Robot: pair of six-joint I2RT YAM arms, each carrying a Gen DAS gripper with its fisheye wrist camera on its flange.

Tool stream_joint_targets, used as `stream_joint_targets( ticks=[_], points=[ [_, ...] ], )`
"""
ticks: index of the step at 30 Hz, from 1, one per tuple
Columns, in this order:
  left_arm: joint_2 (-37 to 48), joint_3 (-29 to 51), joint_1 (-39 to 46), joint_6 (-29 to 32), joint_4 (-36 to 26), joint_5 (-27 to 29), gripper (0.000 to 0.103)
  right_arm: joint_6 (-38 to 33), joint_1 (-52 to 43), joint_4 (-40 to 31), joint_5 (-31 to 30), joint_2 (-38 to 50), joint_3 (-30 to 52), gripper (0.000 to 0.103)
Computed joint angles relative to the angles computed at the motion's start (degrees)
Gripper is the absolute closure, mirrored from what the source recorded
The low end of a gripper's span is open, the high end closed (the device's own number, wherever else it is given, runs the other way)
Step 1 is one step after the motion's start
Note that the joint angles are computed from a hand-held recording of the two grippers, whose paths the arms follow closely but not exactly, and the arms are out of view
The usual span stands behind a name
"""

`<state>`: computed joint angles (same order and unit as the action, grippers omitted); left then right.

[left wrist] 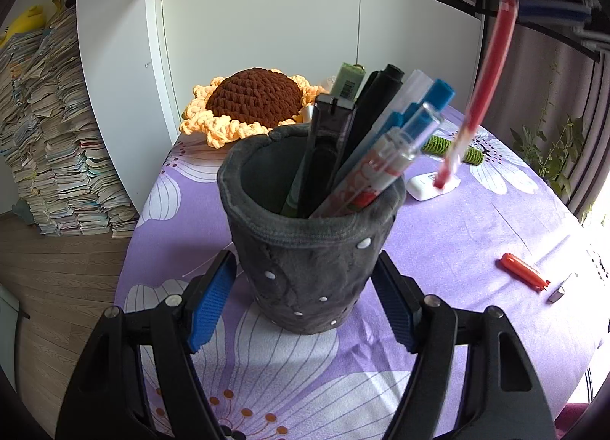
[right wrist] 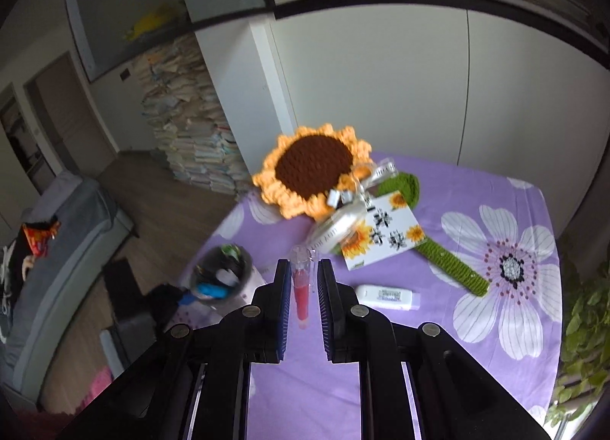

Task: Organize stationery
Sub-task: 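Lift the red pen, lower it into the gray cup, open right gripper, then grasp the orange highlighter with the right gripper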

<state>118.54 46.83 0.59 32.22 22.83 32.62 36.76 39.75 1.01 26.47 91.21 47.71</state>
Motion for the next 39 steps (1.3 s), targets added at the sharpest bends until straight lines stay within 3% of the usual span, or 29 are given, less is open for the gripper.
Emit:
stream_joint_targets(
  ticks=[3, 8, 14, 22, 32, 36, 39],
  points=[
    [0.0, 0.0, 0.0, 0.0, 0.0, 0.0, 0.031, -3.5, 1.6, 1.4, 4.0, -1.2, 2.6, 0.088],
    [0.0, 0.0, 0.0, 0.0, 0.0, 0.0, 0.031, -9.6, 3.2, 1.9, 5.8, 0.0, 9.0, 0.088],
    [0.0, 0.0, 0.0, 0.0, 0.0, 0.0, 0.031, -13.1, 3.6, 2.0, 1.8, 6.7, 15.9, 0.088],
    [0.0, 0.0, -0.1, -0.1, 0.0, -0.1, 0.031, -11.7, 2.1, -2.5, -1.2, 16.8, 21.3, 0.088],
    [0.3, 0.2, -0.3, -0.2, -0.1, -0.3, 0.031, -6.6, -1.6, -3.1, -11.2, 18.9, 19.0, 0.088],
    [0.7, 0.6, -0.4, -0.3, 0.1, -0.4, 0.031, -5.4, -1.3, -0.3, -9.4, 12.4, 11.1, 0.088],
    [0.8, 0.5, -0.4, -0.4, 0.4, -0.4, 0.031, -5.3, -0.8, -4.2, -6.5, 8.6, 7.5, 0.086]
  ],
)
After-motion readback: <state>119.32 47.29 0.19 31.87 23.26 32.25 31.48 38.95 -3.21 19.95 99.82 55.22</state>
